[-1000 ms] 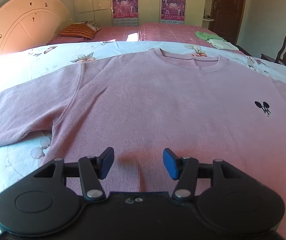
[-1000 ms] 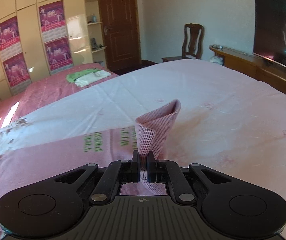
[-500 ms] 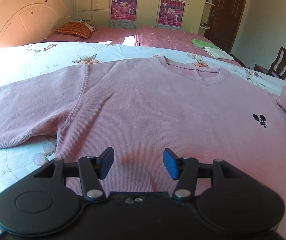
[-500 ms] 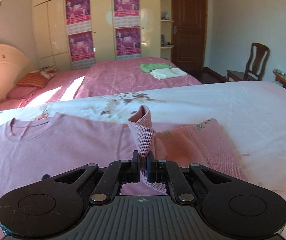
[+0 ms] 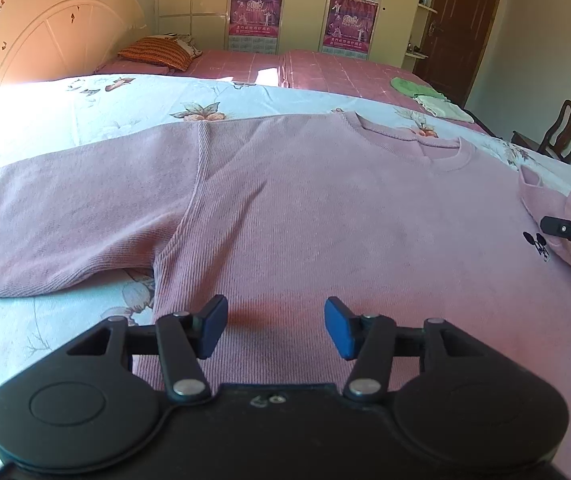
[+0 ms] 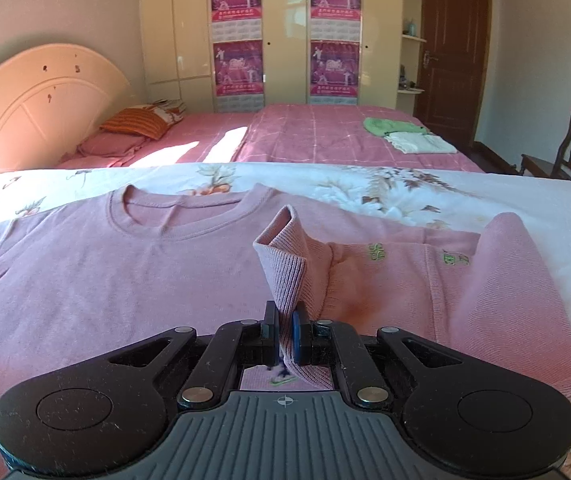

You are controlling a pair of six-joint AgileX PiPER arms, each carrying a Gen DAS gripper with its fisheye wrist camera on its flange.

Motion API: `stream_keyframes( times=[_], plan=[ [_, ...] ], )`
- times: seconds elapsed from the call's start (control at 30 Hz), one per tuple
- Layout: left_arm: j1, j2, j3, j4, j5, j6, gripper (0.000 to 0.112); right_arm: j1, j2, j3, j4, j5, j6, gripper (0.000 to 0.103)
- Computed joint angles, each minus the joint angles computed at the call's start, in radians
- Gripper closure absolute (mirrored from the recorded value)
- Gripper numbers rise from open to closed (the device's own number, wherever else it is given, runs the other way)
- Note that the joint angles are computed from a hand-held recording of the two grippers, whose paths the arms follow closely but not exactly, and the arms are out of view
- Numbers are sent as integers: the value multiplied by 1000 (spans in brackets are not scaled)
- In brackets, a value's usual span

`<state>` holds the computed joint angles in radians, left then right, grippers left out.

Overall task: Fold small clothes
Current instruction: 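Carry the sleeve across the body toward the collar and open the right gripper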

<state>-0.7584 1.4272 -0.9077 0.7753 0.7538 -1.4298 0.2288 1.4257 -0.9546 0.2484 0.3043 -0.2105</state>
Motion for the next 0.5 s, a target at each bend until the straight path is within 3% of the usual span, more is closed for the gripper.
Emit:
stream_keyframes(
  times=[0.23,0.43,0.5],
  plan=[
    [4,-17,12,-4,6,1,60,114,25,8,9,-34,42,98],
    [-6,-3,-6,-13,13,11,62,185,72,-2,153,-44,-96,98],
    [-9,6,-15,-15,9,13,62,194,94,0,251,-45,-219,97]
  ],
)
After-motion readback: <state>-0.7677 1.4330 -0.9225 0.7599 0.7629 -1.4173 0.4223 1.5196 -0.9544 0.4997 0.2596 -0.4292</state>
